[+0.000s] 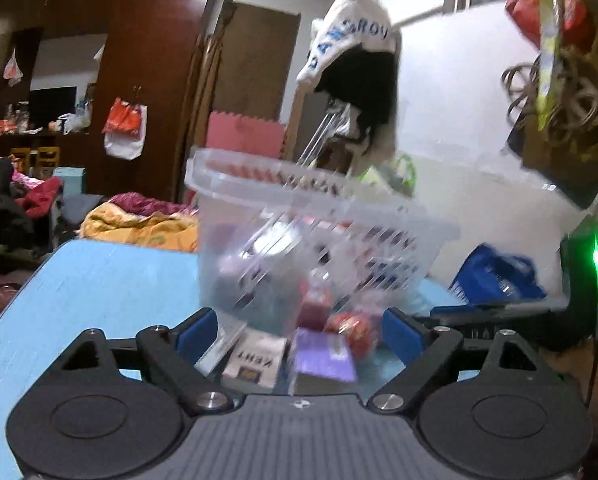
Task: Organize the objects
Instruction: 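Lift both items over the white basket and open both tools to release, then grasp the blue-purple barcode box with the left tool while the right tool grasps a purple box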
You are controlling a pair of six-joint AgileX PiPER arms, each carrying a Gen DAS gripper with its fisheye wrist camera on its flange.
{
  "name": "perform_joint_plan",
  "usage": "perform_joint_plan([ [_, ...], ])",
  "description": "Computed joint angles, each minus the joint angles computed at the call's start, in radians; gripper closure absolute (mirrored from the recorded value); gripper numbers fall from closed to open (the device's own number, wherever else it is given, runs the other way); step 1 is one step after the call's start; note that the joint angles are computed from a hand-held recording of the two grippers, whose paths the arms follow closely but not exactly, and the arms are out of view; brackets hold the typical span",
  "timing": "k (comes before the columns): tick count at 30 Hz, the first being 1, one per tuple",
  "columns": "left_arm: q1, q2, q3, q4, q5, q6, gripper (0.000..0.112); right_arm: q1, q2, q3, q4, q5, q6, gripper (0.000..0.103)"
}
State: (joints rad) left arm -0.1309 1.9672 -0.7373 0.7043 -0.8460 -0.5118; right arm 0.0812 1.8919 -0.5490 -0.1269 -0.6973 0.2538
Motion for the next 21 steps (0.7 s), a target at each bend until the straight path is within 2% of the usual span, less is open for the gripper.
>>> perform_joint_plan([
  [1,0.003,0.009,0.003,-0.008,-0.006,0.011,0.02,-0.011,0.008,-0.016,-0.037,0.008,0.049,0.02],
  [5,0.006,0.025,-0.001,-0.011,-0.005,0.013,0.02,-0.005,0.036,-0.037,-0.052,-0.002,0.129,0.02],
  [7,-0.004,0.022,0.011,-0.037,-0.009,0.044,0.02,0.008,0.054,-0.069,-0.046,0.051,0.1,0.021],
  [9,-0.018,0.02,0.023,-0.063,0.005,0.084,0.02,0.023,0.057,-0.065,-0.008,0.063,0.049,0.034],
  [12,-0.06,0.017,-0.004,-0.105,0.089,0.112,0.02,-0.005,0.02,0.031,-0.018,-0.023,0.019,0.035],
  [14,-0.105,0.015,-0.021,-0.173,0.154,0.167,0.02,-0.033,0.0,0.115,-0.019,-0.113,-0.005,0.035],
  [16,-0.144,0.017,-0.023,-0.242,0.176,0.236,0.021,-0.065,-0.002,0.184,-0.035,-0.202,-0.024,0.035],
  [18,-0.181,0.016,-0.008,-0.334,0.158,0.321,0.021,-0.098,0.01,0.234,-0.054,-0.282,-0.037,0.035],
  [20,-0.214,0.016,-0.011,-0.397,0.178,0.392,0.035,-0.137,0.008,0.258,-0.118,-0.326,-0.013,0.035],
  [21,-0.241,0.015,-0.024,-0.458,0.222,0.452,0.058,-0.132,0.006,0.259,-0.108,-0.337,-0.023,0.035],
])
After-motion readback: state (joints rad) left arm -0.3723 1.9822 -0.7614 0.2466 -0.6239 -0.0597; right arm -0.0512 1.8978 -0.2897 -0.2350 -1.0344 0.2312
